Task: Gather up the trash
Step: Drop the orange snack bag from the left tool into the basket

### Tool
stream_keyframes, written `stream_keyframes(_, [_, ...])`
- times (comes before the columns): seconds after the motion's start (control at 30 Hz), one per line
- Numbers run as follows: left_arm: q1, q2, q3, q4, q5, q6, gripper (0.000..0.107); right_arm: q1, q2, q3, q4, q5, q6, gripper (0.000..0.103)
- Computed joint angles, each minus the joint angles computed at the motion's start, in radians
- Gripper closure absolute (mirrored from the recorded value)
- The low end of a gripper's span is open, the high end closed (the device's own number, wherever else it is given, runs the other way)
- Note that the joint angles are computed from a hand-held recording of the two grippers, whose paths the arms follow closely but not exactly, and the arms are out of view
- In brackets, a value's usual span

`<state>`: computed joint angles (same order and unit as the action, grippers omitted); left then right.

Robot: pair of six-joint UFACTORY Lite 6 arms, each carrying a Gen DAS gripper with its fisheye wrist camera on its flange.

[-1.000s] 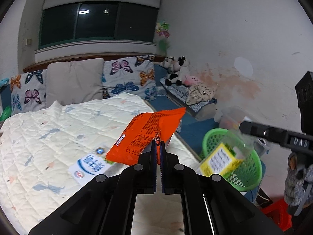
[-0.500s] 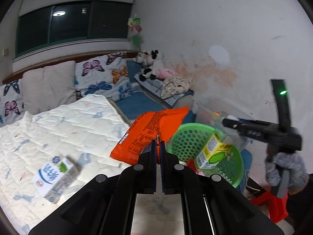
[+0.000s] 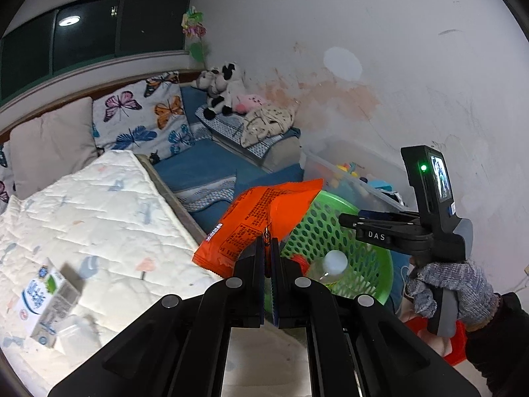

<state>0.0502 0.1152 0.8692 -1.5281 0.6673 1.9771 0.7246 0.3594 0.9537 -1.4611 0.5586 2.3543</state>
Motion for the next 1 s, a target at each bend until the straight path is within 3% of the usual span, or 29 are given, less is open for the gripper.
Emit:
stream_keyframes(0.13, [-0.049,0.017,-0.002,-0.019,-0.027,0.006,0.104,0.013,-0.043,-0.044,-0.010,0.009,0.016,0.056])
stream_keyframes(0.47, [-0.174,0.093,0.031,-0.057,-0.113,0.010,0.104,0.078,-0.163,-0.155,0.007,0.079,0.018,0.026])
stream_keyframes(0.7, [-0.234,0.174,0.075,-0.030,-0.157,-0.051,0.102,0.113,-0.243,-0.233,0.007,0.109,0.066,0.019])
stream_keyframes(0.93, [-0.242,0.193,0.068,-0.052,-0.167,-0.035,0.070,0.178,-0.251,-0.241,0.008,0.173,0.133,0.013])
stream_keyframes(1.0, [-0.234,0.185,0.057,-0.064,-0.160,-0.016,0.067,0.191,-0.254,-0.240,0.010,0.191,0.148,0.013])
